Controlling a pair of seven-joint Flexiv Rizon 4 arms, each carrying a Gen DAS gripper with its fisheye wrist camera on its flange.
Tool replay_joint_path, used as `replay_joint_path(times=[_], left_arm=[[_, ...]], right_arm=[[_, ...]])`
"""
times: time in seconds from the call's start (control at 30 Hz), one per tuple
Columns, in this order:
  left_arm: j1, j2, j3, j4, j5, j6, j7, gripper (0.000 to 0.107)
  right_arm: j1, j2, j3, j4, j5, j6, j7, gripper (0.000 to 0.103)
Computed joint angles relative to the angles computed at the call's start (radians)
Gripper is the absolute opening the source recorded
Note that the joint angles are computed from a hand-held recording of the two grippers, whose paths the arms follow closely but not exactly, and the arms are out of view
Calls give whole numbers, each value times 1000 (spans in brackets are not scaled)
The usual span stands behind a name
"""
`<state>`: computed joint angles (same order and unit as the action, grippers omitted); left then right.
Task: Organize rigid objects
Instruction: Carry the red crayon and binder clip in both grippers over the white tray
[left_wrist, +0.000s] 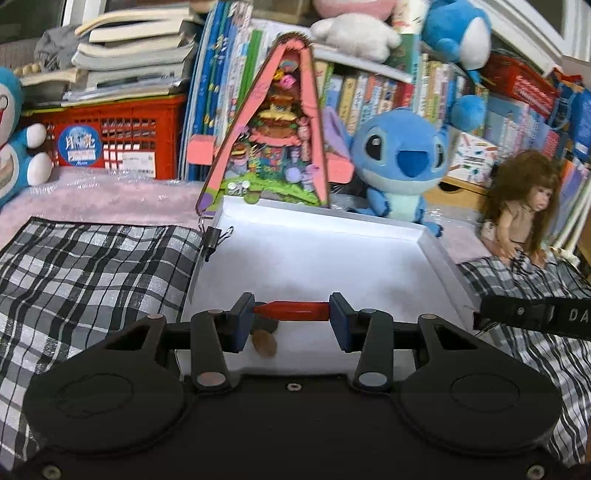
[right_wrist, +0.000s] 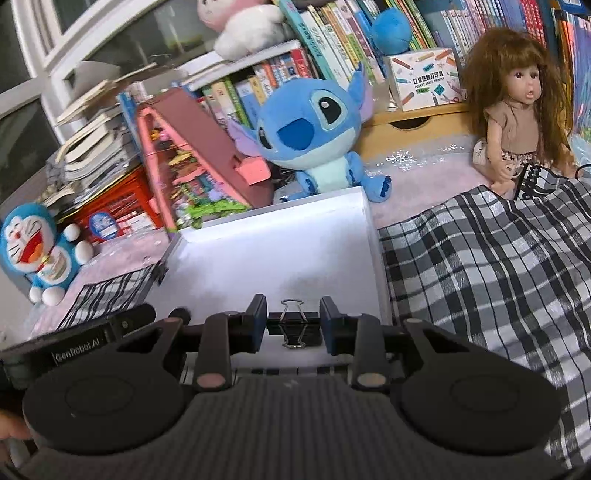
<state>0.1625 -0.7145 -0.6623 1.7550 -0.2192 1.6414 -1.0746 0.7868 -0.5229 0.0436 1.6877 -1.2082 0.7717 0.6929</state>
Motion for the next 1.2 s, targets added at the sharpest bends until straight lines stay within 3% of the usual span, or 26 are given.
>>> replay_joint_path(times=[0.13, 0.33, 0.6, 0.83, 1.2], left_arm=[[-43, -30, 36, -61, -24, -42, -2, 42], [-169, -68, 172, -176, -70, -94, -8, 42], [-263, -139, 273, -287, -98, -102, -21, 42], [-295, -155, 318, -306, -89, -115, -20, 42], [-284, -151, 304, -280, -72, -91, 0, 42]], right_arm=[[-11, -25, -13, -39, 25, -5, -17, 36], [-9, -81, -45, -128, 67, -44, -103, 36], [-16, -135, -103, -160, 31, -2, -66, 36], [-16, -170, -106, -169, 65, 18, -76, 36], [-2, -161, -96, -142, 71, 29, -146, 36]])
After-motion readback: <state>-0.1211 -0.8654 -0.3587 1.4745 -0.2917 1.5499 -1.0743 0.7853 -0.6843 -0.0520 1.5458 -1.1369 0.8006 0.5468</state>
